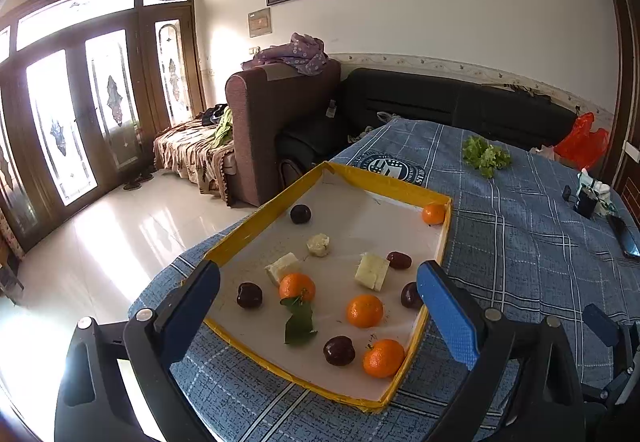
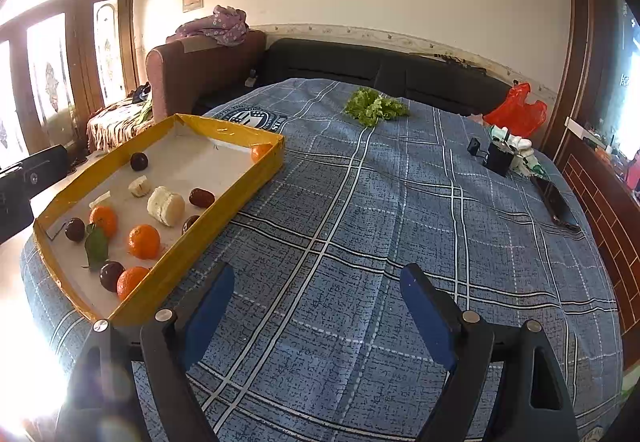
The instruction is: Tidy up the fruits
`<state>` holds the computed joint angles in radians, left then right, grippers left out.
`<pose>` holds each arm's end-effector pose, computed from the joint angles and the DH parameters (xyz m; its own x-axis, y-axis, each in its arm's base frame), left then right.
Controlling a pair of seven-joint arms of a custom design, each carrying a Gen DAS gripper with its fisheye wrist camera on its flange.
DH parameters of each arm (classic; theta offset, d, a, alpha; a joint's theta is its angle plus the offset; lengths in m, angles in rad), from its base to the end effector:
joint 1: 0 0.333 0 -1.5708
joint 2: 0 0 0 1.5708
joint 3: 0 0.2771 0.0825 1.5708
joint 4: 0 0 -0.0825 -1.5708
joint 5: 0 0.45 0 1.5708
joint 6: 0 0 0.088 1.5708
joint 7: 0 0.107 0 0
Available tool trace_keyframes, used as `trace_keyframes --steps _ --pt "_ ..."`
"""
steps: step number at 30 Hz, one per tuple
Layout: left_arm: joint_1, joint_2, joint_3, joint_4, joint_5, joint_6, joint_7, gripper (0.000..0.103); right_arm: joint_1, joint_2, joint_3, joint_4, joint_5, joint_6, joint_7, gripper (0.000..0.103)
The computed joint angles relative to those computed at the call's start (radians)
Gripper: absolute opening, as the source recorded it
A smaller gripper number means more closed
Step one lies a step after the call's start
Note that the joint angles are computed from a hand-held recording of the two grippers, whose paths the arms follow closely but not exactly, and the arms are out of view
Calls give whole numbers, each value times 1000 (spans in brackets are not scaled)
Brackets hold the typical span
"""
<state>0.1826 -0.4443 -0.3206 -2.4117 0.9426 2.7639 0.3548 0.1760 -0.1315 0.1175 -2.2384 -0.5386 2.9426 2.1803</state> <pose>0.5277 -0.1120 0.4762 0.3086 -0.9498 -0.0524 -0.5171 -0.1213 -0.8473 0.5723 0.2090 0.4441 0.1628 -0.9864 0.0206 -0.6346 -0.1207 -0.7634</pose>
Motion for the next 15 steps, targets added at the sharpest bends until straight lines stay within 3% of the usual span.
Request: trace_keyframes --steps 8,12,15 --pt "17 -20 -11 -10 28 -6 -47 99 -5 -13 8 -17 -8 38 7 89" --pt "59 -59 -63 -19 132 -58 -176 99 -46 -35 34 -43 -71 108 84 89" --pt "76 -117 -113 -36 260 -149 -327 100 -104 -51 78 -50 -146 150 165 90"
